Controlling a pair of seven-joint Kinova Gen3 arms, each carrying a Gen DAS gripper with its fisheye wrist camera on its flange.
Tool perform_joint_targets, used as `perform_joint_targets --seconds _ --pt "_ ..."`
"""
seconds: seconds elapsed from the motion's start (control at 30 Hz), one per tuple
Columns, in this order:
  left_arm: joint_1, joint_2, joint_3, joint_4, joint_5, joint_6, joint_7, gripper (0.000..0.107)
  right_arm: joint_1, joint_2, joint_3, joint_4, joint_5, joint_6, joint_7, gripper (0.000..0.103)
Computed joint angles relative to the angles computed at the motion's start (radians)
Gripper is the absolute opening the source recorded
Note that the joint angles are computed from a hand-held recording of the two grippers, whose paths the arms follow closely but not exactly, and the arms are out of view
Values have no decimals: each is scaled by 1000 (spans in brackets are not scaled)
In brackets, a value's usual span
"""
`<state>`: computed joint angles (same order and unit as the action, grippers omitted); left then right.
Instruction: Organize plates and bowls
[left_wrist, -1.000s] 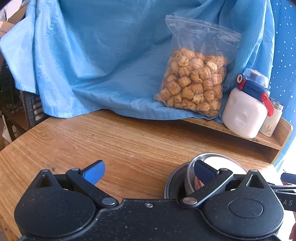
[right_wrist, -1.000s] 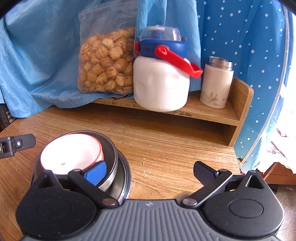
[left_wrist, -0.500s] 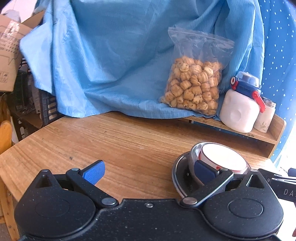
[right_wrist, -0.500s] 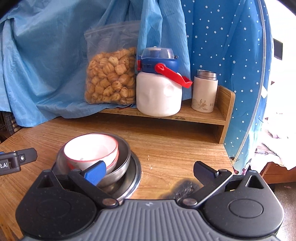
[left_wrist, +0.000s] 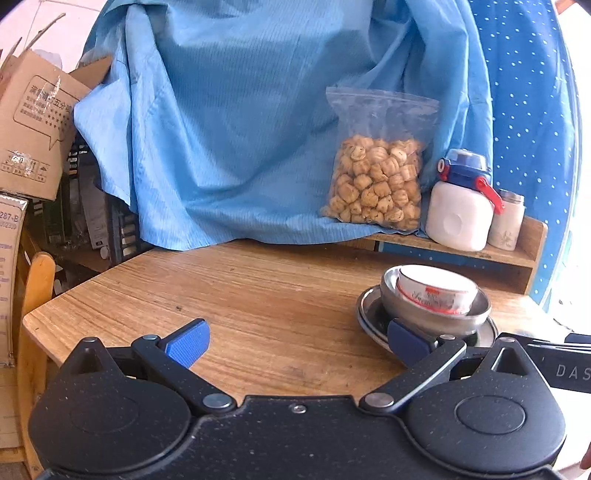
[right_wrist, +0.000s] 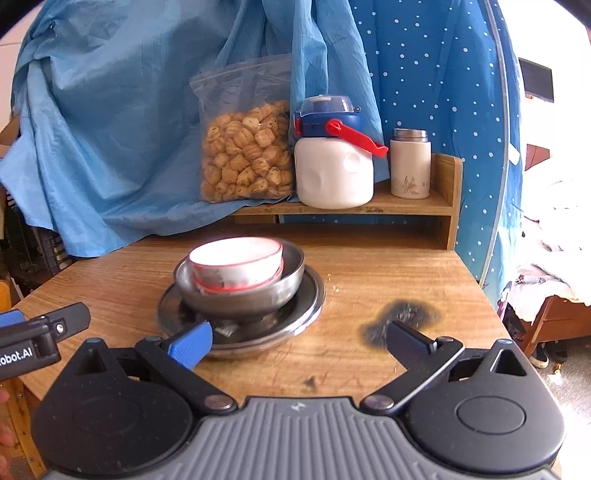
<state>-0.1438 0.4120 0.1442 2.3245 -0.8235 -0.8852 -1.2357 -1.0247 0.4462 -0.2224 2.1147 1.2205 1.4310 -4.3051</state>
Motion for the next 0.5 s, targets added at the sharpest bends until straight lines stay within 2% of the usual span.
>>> perform_joint_targets --seconds 0.1,0.23,0.5 --pt "-25 18 -7 22 -22 -54 -14 102 -37 22 -6 5 -17 37 -55 103" --pt "-36 33 -15 39 -32 -85 -37 102 -64 38 -11 5 -51 60 -92 103" --pt "-71 69 -26 84 -55 -173 -109 102 -100 57 -19 34 -52 56 -159 103"
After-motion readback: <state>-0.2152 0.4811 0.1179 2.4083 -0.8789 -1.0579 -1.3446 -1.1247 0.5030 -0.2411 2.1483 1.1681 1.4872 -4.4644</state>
